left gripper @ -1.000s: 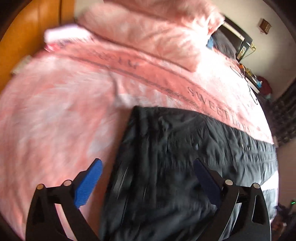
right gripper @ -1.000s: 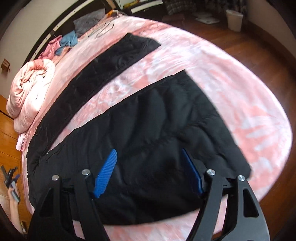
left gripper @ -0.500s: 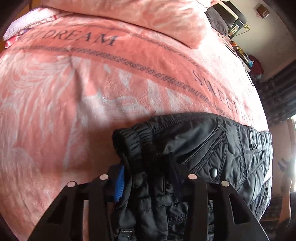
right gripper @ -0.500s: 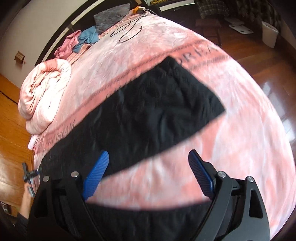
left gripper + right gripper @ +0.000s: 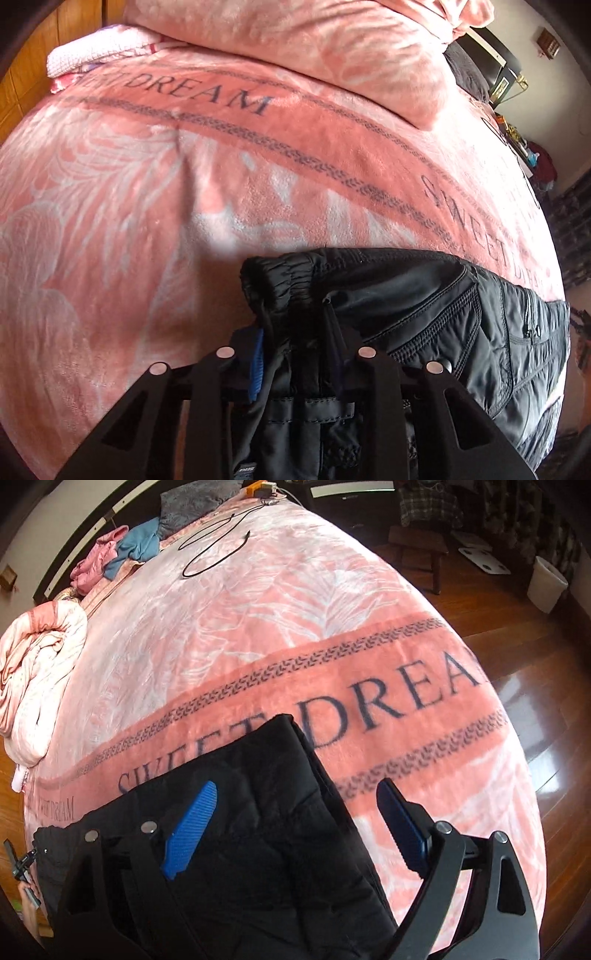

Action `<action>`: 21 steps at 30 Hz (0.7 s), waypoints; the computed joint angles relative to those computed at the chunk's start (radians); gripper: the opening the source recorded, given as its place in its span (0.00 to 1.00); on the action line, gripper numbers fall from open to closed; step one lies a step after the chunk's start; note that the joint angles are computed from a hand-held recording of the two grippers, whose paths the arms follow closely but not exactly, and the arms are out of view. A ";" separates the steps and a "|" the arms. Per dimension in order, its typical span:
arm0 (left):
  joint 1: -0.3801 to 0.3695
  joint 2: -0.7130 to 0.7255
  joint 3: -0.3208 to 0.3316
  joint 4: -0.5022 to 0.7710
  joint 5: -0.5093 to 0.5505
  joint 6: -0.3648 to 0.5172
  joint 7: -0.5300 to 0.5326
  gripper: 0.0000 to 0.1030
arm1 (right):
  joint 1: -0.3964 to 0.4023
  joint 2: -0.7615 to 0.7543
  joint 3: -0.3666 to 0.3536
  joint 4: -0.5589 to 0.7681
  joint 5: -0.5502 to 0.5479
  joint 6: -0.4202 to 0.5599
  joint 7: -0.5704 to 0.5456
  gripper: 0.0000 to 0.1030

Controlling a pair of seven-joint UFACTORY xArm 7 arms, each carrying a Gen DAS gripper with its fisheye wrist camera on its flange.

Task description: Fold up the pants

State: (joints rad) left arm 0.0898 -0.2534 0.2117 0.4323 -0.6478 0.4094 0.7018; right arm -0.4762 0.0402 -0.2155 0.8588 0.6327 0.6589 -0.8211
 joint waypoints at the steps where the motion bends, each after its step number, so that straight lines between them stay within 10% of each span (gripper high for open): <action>1: 0.005 -0.001 0.000 0.005 0.009 0.013 -0.007 0.28 | 0.001 0.010 0.003 0.010 0.015 0.015 -0.021 0.86; 8: 0.012 0.025 -0.002 0.029 0.009 0.035 -0.025 0.30 | -0.009 0.108 0.037 0.089 0.010 0.052 -0.033 0.87; 12: 0.029 0.009 -0.037 0.014 0.054 0.011 -0.088 0.29 | -0.037 0.075 0.034 0.092 0.052 0.113 -0.077 0.17; 21: 0.025 -0.231 -0.050 -0.080 0.221 -0.008 -0.273 0.24 | -0.008 -0.198 -0.041 -0.033 -0.004 0.144 -0.070 0.09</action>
State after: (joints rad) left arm 0.1149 -0.4846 0.1620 0.3526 -0.4263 0.4010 0.4292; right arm -0.4840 -0.1578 -0.2564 0.8256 0.6288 0.8027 -0.8906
